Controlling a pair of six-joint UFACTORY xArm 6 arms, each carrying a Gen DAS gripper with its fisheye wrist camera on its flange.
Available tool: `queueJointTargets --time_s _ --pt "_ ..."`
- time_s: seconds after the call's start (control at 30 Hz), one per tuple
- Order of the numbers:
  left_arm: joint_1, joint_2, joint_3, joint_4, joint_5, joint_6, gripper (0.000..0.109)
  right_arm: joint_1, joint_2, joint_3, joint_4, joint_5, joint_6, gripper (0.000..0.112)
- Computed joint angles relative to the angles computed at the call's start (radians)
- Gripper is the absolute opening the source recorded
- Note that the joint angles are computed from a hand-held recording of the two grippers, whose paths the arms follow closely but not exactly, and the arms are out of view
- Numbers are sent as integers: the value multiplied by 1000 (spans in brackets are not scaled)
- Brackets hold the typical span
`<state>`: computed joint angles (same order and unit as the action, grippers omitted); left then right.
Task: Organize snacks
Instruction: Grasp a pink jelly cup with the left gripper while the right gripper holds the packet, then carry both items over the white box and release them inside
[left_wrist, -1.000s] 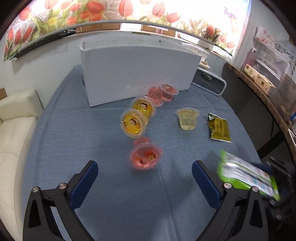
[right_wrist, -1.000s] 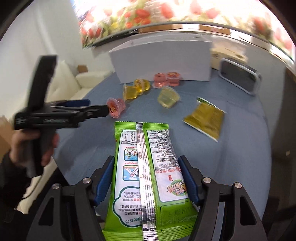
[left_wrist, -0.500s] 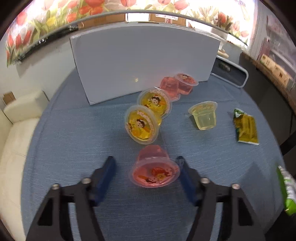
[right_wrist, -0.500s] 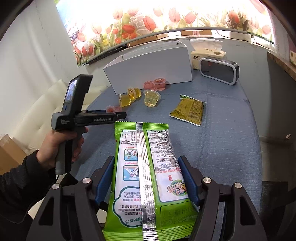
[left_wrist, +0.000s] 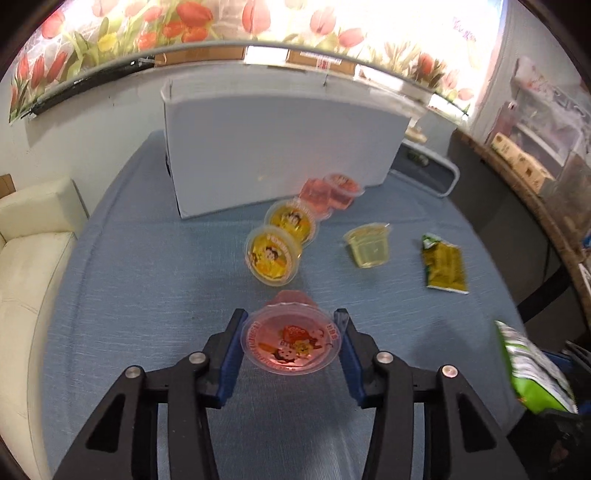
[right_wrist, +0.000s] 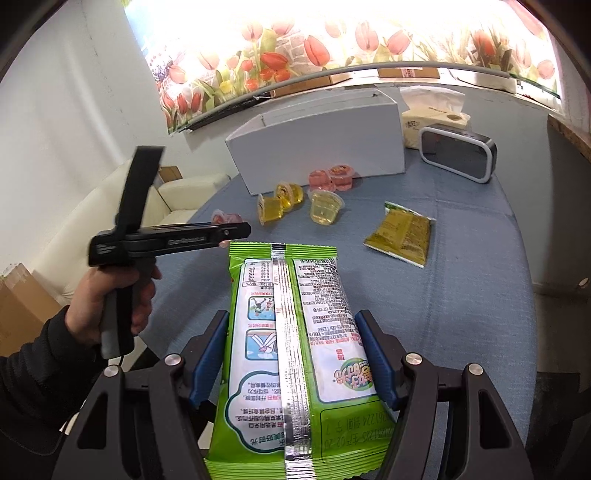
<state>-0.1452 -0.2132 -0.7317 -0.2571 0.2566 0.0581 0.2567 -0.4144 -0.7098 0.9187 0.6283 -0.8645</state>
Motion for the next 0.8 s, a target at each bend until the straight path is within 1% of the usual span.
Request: queueJointTargets --time_s 0.1,0.23,0.33,0.37,0.43,0.5,0.57,0.67,0.73,0.8 --pt "1 -61 12 -86 16 79 51 17 20 -25 8 -9 -3 73" --pt "6 -113 -7 -110 24 112 51 48 63 -93 1 -30 -8 73" --pt "19 -102 -69 -145 33 155 51 70 107 -167 0 -51 -18 73" --pt "28 -93 -94 -133 37 152 51 78 134 -207 -7 -62 -18 73" --pt "44 -65 -159 -166 46 186 51 86 190 -287 -21 -73 -12 73" --pt "60 -21 -231 -182 57 207 51 91 271 -395 -33 -88 -6 73" --pt "75 43 -328 -209 71 235 51 92 361 -511 -76 -102 38 73" --pt "97 148 -479 -222 116 233 51 78 528 -733 -90 -74 97 73" --pt "110 235 -590 -173 142 191 51 77 646 -883 -173 -83 191 73" --pt "124 328 -705 -148 182 169 51 79 788 -1070 -324 -60 331 73"
